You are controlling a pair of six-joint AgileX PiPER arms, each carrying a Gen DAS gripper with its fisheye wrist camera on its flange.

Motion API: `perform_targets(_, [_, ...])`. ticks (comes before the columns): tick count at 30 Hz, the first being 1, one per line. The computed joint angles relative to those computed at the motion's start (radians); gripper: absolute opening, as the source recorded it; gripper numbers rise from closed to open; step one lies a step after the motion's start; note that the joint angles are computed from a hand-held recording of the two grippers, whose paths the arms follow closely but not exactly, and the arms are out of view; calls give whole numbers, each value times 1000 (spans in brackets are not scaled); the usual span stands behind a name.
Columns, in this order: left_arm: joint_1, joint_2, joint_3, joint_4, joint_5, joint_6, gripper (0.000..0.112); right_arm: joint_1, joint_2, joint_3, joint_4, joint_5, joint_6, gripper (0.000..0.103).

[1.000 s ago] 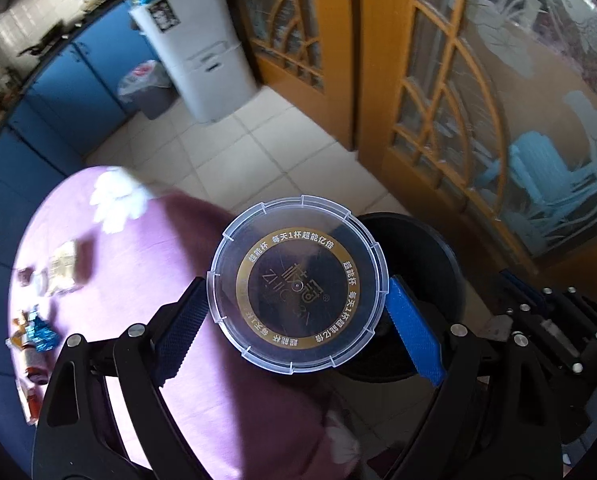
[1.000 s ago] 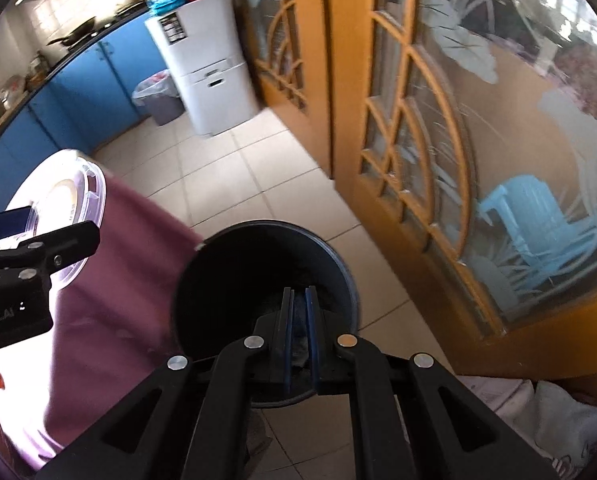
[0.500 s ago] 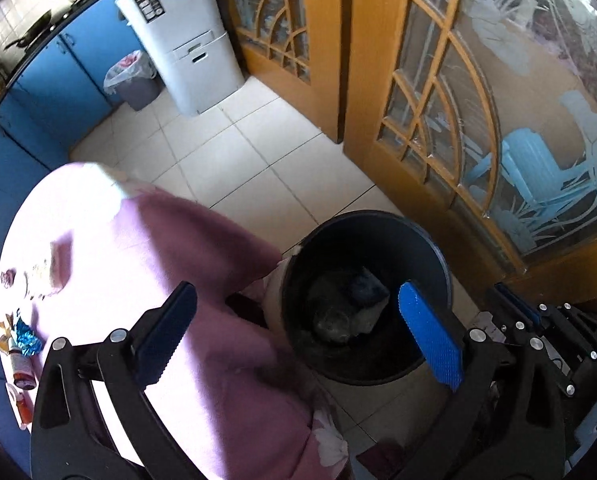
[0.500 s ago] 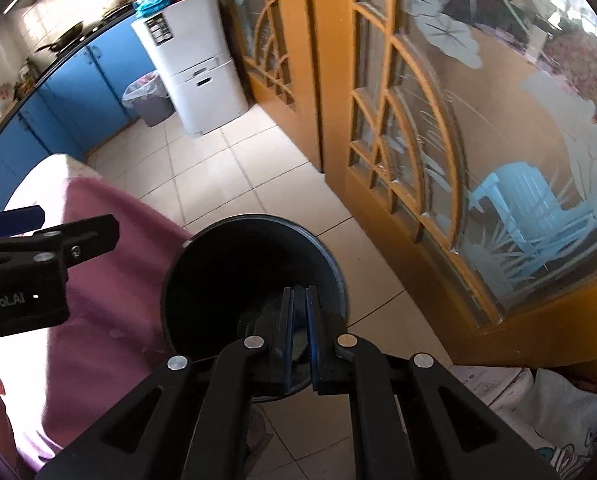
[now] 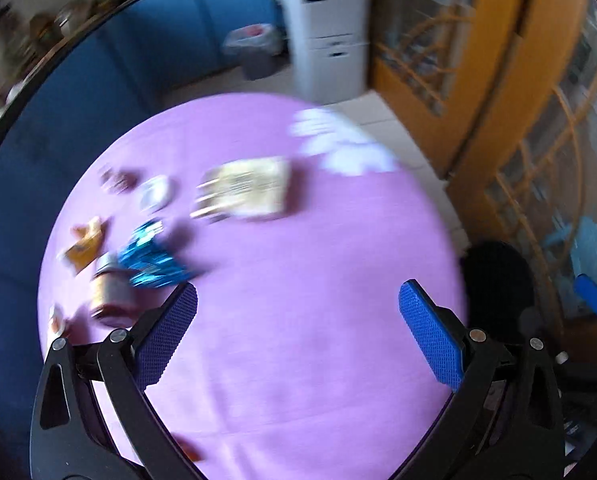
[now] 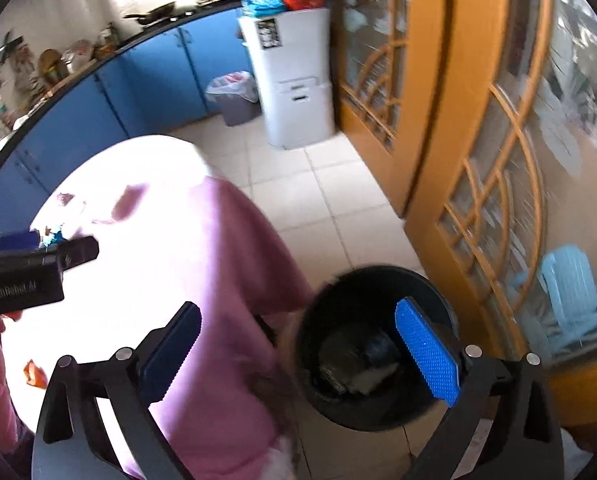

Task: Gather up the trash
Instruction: 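Move both grippers back over the table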

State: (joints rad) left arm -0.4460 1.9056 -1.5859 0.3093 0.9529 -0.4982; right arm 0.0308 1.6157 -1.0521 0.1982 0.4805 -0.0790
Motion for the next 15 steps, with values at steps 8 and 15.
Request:
perform_targets(8, [252, -164, 271, 12, -108, 39, 99, 259, 133, -200, -189, 80, 254, 95])
perform_targets(15, [509, -192, 399, -68, -200, 176, 99, 402, 294, -426, -287, 181, 366, 95])
